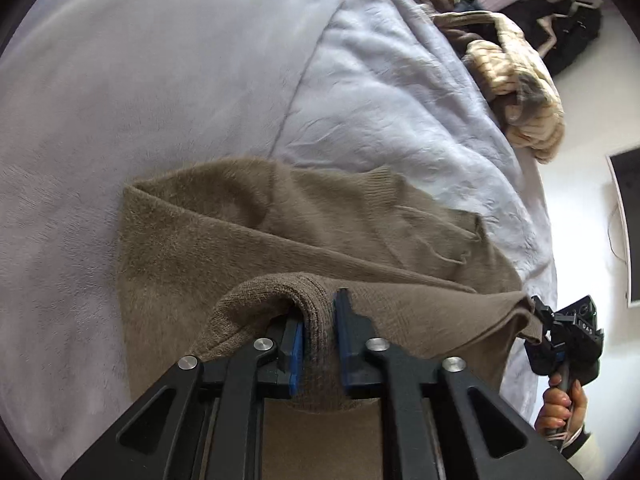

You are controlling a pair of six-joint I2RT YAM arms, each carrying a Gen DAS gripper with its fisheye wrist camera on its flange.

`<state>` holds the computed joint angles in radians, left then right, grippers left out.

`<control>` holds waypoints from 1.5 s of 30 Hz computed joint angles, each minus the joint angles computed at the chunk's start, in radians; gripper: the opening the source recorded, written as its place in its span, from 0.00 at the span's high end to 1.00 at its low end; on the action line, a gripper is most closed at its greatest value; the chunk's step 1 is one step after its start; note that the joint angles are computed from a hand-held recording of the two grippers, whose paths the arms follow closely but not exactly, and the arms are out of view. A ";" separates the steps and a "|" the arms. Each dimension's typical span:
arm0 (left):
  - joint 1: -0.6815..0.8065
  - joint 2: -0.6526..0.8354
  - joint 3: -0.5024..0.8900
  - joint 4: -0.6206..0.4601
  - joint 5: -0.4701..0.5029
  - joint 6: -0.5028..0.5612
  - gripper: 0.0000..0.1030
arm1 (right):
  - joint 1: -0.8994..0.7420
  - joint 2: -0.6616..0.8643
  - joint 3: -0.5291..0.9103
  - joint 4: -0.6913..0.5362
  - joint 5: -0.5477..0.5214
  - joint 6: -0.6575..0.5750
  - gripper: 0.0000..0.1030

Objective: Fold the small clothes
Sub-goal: 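Lift the hem with both tools and fold it over toward the collar, then open both tools and release the folded hem onto the sweater, then pinch and press the new folded edge with both tools to flatten it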

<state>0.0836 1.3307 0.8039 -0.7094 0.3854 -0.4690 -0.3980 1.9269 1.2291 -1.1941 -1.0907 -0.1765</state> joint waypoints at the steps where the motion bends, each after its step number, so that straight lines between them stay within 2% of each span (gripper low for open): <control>1: 0.007 0.003 -0.005 0.006 0.012 0.001 0.82 | -0.001 0.002 -0.015 0.050 0.000 0.059 0.93; 5: 0.032 -0.053 0.016 -0.063 0.024 0.032 0.82 | -0.022 -0.018 -0.029 0.127 -0.018 0.170 0.88; 6: 0.036 -0.073 0.029 -0.088 0.012 0.042 0.73 | -0.026 -0.021 -0.019 0.125 -0.023 0.173 0.86; 7: 0.039 -0.095 0.061 -0.129 -0.021 0.059 0.58 | -0.028 -0.025 -0.002 0.121 -0.023 0.173 0.74; 8: 0.044 -0.110 0.086 -0.146 -0.049 0.064 0.25 | -0.031 -0.035 0.016 0.122 -0.020 0.176 0.53; 9: 0.050 -0.133 0.097 -0.151 -0.065 0.063 0.17 | -0.034 -0.042 0.029 0.124 -0.027 0.181 0.40; 10: 0.069 -0.159 0.115 -0.155 -0.070 0.078 0.17 | -0.037 -0.047 0.054 0.111 -0.034 0.177 0.30; 13: 0.091 -0.155 0.170 -0.198 -0.098 0.113 0.17 | -0.029 -0.062 0.133 0.040 0.003 0.120 0.31; 15: 0.090 -0.142 0.164 -0.204 -0.079 0.134 0.17 | -0.003 -0.074 0.162 -0.016 0.032 0.053 0.43; 16: 0.076 -0.133 0.150 -0.203 -0.057 0.142 0.17 | 0.016 -0.076 0.175 -0.057 0.063 0.002 0.60; 17: 0.051 -0.123 0.126 -0.189 -0.029 0.144 0.17 | 0.040 -0.078 0.177 -0.079 0.101 -0.033 0.69; 19: -0.017 -0.095 0.089 -0.143 -0.014 0.118 0.17 | 0.088 -0.082 0.159 -0.084 0.178 -0.079 0.73; 21: -0.095 -0.052 0.058 -0.069 -0.026 0.071 0.17 | 0.146 -0.095 0.104 -0.019 0.265 -0.059 0.73; 24: -0.192 0.032 0.040 0.034 -0.133 -0.002 0.17 | 0.182 -0.094 0.037 0.098 0.346 -0.003 0.73; 27: -0.189 0.079 0.039 0.085 -0.264 -0.014 0.17 | 0.168 -0.089 0.017 0.164 0.353 0.051 0.77; 30: -0.102 0.075 0.035 0.079 -0.296 0.034 0.17 | 0.131 -0.098 0.024 0.178 0.370 0.059 0.77; 32: -0.069 0.077 0.051 0.027 -0.380 0.064 0.17 | 0.109 -0.102 0.037 0.179 0.401 0.059 0.74; 33: -0.036 0.064 0.047 0.009 -0.383 0.090 0.17 | 0.100 -0.106 0.038 0.181 0.408 0.064 0.74; 36: 0.112 -0.031 0.021 -0.083 -0.291 0.184 0.17 | 0.056 -0.121 0.055 0.136 0.396 0.059 0.73; 37: 0.141 -0.062 0.014 -0.114 -0.263 0.210 0.17 | 0.041 -0.139 0.052 0.109 0.391 0.038 0.67; 38: 0.182 -0.108 0.005 -0.165 -0.218 0.251 0.17 | 0.029 -0.155 0.046 0.085 0.384 0.016 0.54; 40: 0.246 -0.193 -0.019 -0.260 -0.132 0.322 0.17 | 0.004 -0.193 0.013 0.025 0.341 -0.054 0.38; 42: 0.284 -0.293 -0.056 -0.374 -0.045 0.374 0.17 | -0.023 -0.242 -0.050 -0.071 0.297 -0.159 0.38; 45: 0.314 -0.398 -0.114 -0.486 0.039 0.418 0.17 | -0.082 -0.307 -0.192 -0.234 0.267 -0.336 0.38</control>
